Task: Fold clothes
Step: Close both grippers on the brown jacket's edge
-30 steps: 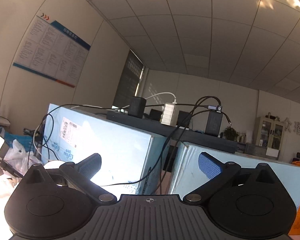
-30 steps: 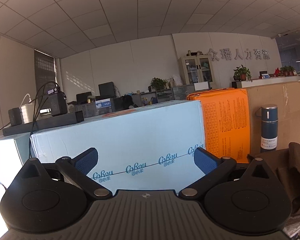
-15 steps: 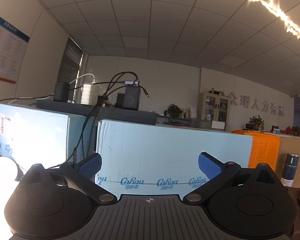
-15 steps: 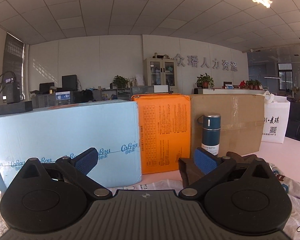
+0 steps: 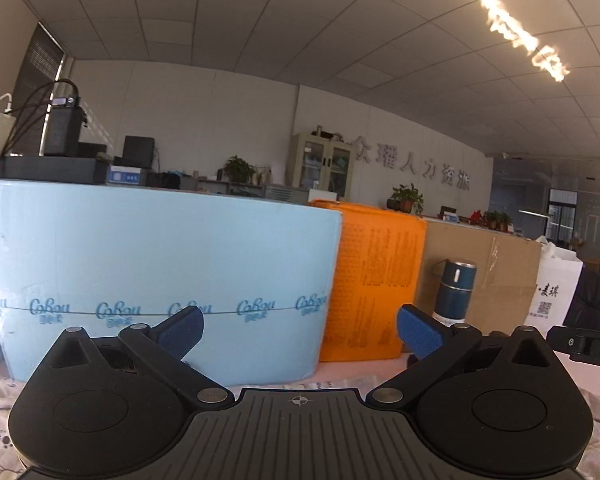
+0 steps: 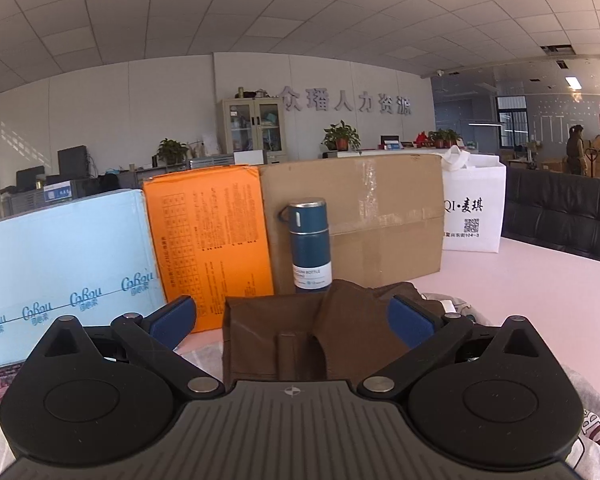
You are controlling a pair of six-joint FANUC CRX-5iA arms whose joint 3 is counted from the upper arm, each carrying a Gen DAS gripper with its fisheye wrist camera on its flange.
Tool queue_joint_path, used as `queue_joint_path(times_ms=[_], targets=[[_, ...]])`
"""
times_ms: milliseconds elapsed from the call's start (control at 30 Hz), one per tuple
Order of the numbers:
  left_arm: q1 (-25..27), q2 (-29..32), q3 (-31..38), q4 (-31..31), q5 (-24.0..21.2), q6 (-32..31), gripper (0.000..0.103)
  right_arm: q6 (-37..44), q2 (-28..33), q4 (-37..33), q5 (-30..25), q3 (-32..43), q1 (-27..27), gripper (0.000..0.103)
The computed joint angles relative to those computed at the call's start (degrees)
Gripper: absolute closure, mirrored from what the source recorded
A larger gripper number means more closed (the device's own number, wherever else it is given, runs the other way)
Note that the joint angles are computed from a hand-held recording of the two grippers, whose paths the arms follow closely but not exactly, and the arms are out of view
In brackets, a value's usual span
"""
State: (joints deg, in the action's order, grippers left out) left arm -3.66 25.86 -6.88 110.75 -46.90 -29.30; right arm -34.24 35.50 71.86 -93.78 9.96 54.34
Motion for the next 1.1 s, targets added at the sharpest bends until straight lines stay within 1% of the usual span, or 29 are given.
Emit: queue_joint_path(times_ms=[33, 100, 200, 333, 367, 400, 433, 500, 533, 567, 600, 733, 767, 800, 833, 900, 933, 1033, 1067, 1100], targets=[[-0.2, 0.8, 0.7, -2.0, -0.9, 1.3, 0.000, -1.1, -1.0, -0.8, 0.4, -1.6, 0.0, 0.000], [-0.8, 1.5, 1.1, -4.0, -1.6, 2.5, 0.000, -3.1, -2.8, -2.3, 1.9, -4.5, -0.3, 0.000], [-2.1, 1.0, -0.2, -5.8, -1.5, 2.7, 0.000, -4.8, -4.3, -4.3, 5.1, -7.5, -1.3, 0.002], [-2.9, 1.4, -1.2, -7.3, -2.8, 2.2, 0.000, -6.4, -5.4, -6.7, 10.5, -9.8, -3.6, 0.003], [-3.2, 1.8, -1.2, -7.3, -3.3, 1.1, 0.000, -6.7, -5.4, -7.2, 11.8, -10.1, -4.2, 0.006], [-3.4, 2.1, -1.3, -7.2, -3.6, -0.2, 0.000, -6.8, -5.2, -8.0, 12.3, -9.8, -4.7, 0.014], [-3.7, 2.3, -1.3, -7.1, -3.6, -1.6, 0.000, -6.7, -4.6, -9.1, 12.2, -9.1, -5.1, 0.017], [-4.3, 2.8, -1.4, -7.2, -3.6, -4.2, 0.000, -6.5, -4.0, -10.9, 12.9, -8.4, -6.0, 0.027], [-4.7, 2.9, -1.5, -7.1, -3.5, -5.3, 0.000, -6.3, -3.7, -11.7, 13.3, -8.2, -6.4, 0.030], [-5.1, 3.1, -1.5, -6.9, -3.3, -6.4, 0.000, -6.6, -3.4, -12.0, 13.5, -8.2, -6.8, 0.039], [-5.4, 3.2, -1.7, -6.9, -3.2, -7.4, 0.000, -7.7, -3.1, -11.4, 13.3, -8.7, -7.1, 0.042], [-6.4, 3.2, -2.5, -6.9, -3.0, -11.2, 0.003, -11.9, -2.8, -8.7, 12.5, -11.3, -7.5, 0.044], [-6.6, 3.2, -2.5, -7.0, -3.0, -11.7, 0.004, -12.9, -2.9, -8.5, 12.3, -11.7, -7.5, 0.048], [-6.8, 3.3, -2.5, -7.2, -3.1, -12.1, 0.005, -13.9, -3.2, -8.4, 12.1, -12.1, -7.6, 0.056], [-6.9, 3.3, -2.5, -7.7, -3.1, -12.0, 0.005, -15.0, -3.4, -8.3, 11.9, -12.4, -7.6, 0.057], [-7.4, 3.4, -2.2, -8.3, -2.7, -12.0, 0.008, -16.3, -3.8, -8.2, 11.6, -13.0, -7.7, 0.056], [-7.8, 3.5, -2.1, -8.3, -2.1, -12.2, 0.012, -16.2, -3.9, -8.2, 11.7, -13.0, -8.0, 0.055], [-9.1, 4.4, -0.9, -7.9, -0.4, -12.1, 0.020, -12.4, -2.8, -8.8, 10.6, -10.8, -9.3, 0.055], [-9.3, 4.9, -0.1, -8.2, -0.3, -11.6, 0.024, -12.6, -2.8, -8.4, 10.8, -11.1, -9.5, 0.056], [-9.4, 5.7, 1.1, -8.7, -0.7, -11.2, 0.026, -13.9, -3.0, -7.5, 11.0, -12.0, -9.7, 0.061]])
